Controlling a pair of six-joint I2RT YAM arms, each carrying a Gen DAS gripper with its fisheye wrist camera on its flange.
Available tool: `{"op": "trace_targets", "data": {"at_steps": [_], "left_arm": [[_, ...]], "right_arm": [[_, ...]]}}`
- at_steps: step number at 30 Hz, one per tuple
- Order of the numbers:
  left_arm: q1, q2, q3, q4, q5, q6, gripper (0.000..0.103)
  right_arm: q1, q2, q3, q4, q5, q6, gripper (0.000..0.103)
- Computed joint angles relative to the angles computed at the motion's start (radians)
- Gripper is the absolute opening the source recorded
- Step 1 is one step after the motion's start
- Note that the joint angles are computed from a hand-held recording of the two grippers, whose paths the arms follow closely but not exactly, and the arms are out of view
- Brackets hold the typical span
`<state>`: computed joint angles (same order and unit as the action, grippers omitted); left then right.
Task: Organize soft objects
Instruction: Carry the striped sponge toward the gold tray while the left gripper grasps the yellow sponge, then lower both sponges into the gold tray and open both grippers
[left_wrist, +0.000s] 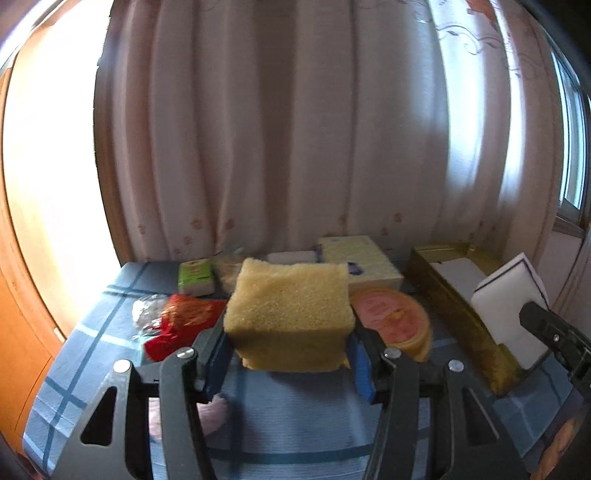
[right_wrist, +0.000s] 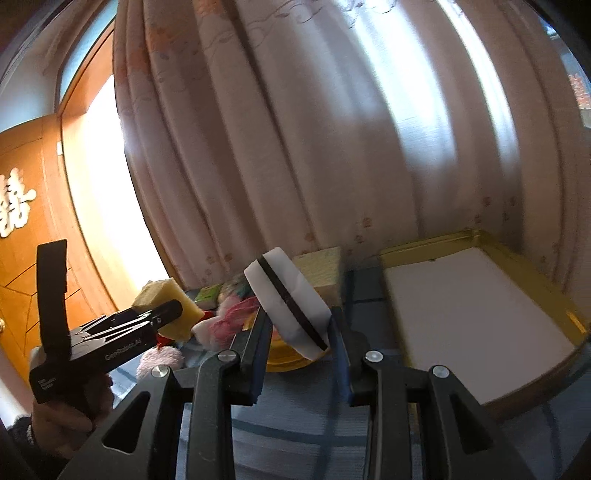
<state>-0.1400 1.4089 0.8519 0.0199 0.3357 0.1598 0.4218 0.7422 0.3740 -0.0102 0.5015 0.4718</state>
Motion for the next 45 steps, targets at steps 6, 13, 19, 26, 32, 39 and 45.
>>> {"op": "trace_targets", "data": {"at_steps": [6,13,19,26,32,39,45], "left_arm": [[-0.139,-0.030,-0.008,0.000,-0.070,-0.018,0.055],[-0.259,-0.029,0.003,-0.001,-0.116,-0.051,0.055],[-0.356,0.004,0.030,-0.001,-0.118,-0.105,0.055],[-0.476,0.093,0.112,-0.007,-0.108,-0.167,0.055],[-0.581,0.195,0.193,-0.015,-0.187,-0.171,0.055],[-0.638,0.294,0.263,-0.027,-0.222,-0.179,0.055],[-0.662,0.342,0.306,-0.058,-0.248,-0.169,0.055]], "right_arm": [[-0.131,-0.206,-0.018,-0.168,-0.025,-0.018,0.033],[-0.372,-0.403,-0.023,-0.323,-0.137,-0.076,0.033],[-0.591,-0.450,-0.020,-0.354,-0.221,-0.187,0.034],[-0.804,-0.305,-0.028,-0.215,-0.359,-0.276,0.034],[-0.930,-0.132,-0.016,-0.113,-0.460,-0.309,0.035],[-1.024,0.033,0.020,-0.047,-0.543,-0.337,0.035],[-1.070,0.135,0.055,-0.027,-0.600,-0.356,0.035]]}}
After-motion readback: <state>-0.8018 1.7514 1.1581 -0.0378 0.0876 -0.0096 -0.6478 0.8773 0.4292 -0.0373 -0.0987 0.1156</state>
